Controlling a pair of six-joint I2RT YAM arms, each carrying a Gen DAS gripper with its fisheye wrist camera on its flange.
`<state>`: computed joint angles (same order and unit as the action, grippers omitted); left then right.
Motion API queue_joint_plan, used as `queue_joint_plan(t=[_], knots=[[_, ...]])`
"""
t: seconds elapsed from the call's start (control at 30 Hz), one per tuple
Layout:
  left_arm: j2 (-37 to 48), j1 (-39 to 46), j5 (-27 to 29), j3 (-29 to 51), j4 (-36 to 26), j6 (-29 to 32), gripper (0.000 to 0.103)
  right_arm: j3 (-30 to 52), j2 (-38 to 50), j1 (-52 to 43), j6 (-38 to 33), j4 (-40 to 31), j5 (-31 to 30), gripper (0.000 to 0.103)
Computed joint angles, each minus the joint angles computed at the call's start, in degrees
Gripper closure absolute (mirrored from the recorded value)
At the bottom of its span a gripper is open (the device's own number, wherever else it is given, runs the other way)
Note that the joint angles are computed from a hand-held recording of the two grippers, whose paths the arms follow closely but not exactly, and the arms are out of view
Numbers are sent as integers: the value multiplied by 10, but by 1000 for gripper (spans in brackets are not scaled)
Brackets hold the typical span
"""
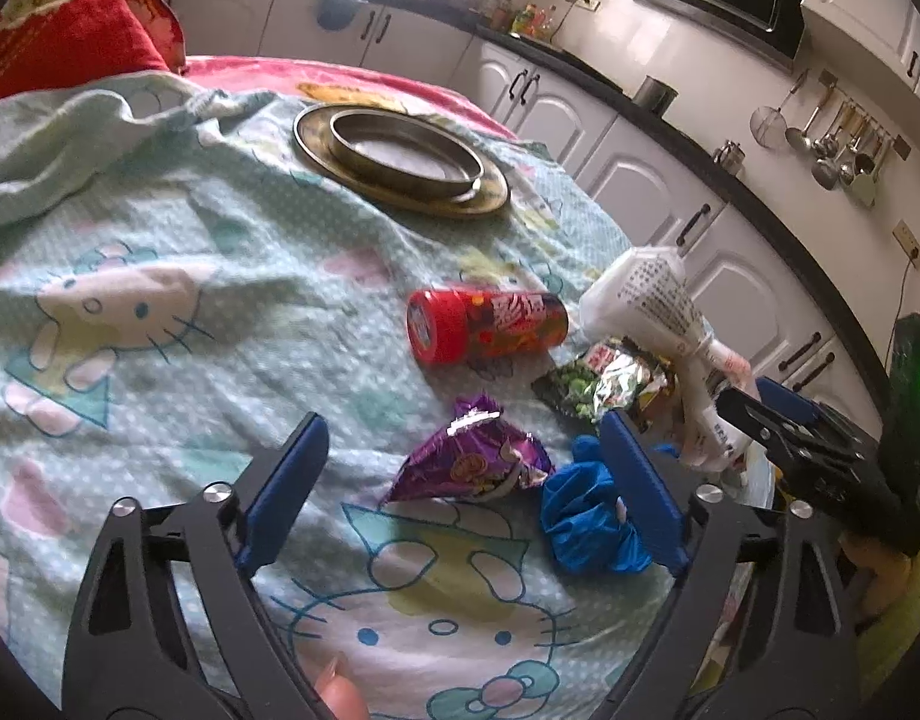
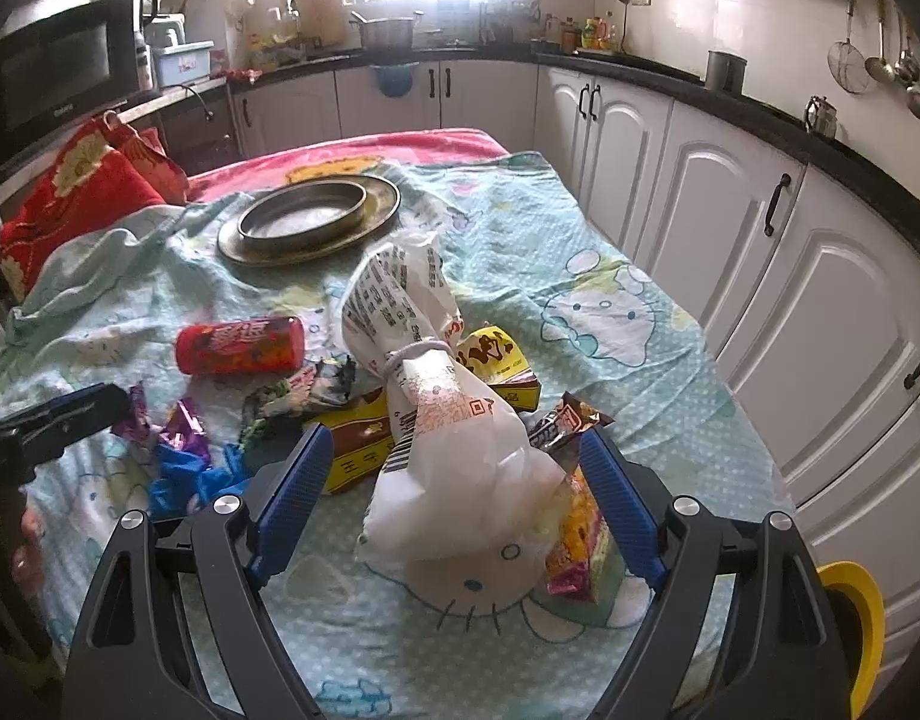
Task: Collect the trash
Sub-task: 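Grasp the purple wrapper with the left tool while the right grasps the white plastic bag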
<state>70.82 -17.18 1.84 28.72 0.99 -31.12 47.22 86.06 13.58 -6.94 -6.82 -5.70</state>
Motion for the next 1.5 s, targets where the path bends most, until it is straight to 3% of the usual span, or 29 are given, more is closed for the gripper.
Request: queue_joint_plan(t=[0.1,0.23,0.37,0.43,0.53,0.6,0.97,1.5], knots=[[8,-2,4,-3,9,-4,27,7,18,2,3,3,0,24],[22,-10,3,0,18,-5,38,8,33,9,-1,5,6,40],[34,-14,4,-1,25,-8,44,3,38,10,-5,9,4,50],[36,-14,5,-1,25,-9,53,-3,35,13,-9,15,7,56],[36,-9,9,-3,26,-11,64,-10,29,19,-16,17,8,61],[36,-6,16,-5,28,-12,65,-15,25,20,-17,19,5,63],[-12,4,14,-15,16,-1,71,-27,-13,7,-9,2,-29,67],[-95,-39,-49,13,-41,11,71,-41,-115,-7,-6,-50,-68,67]])
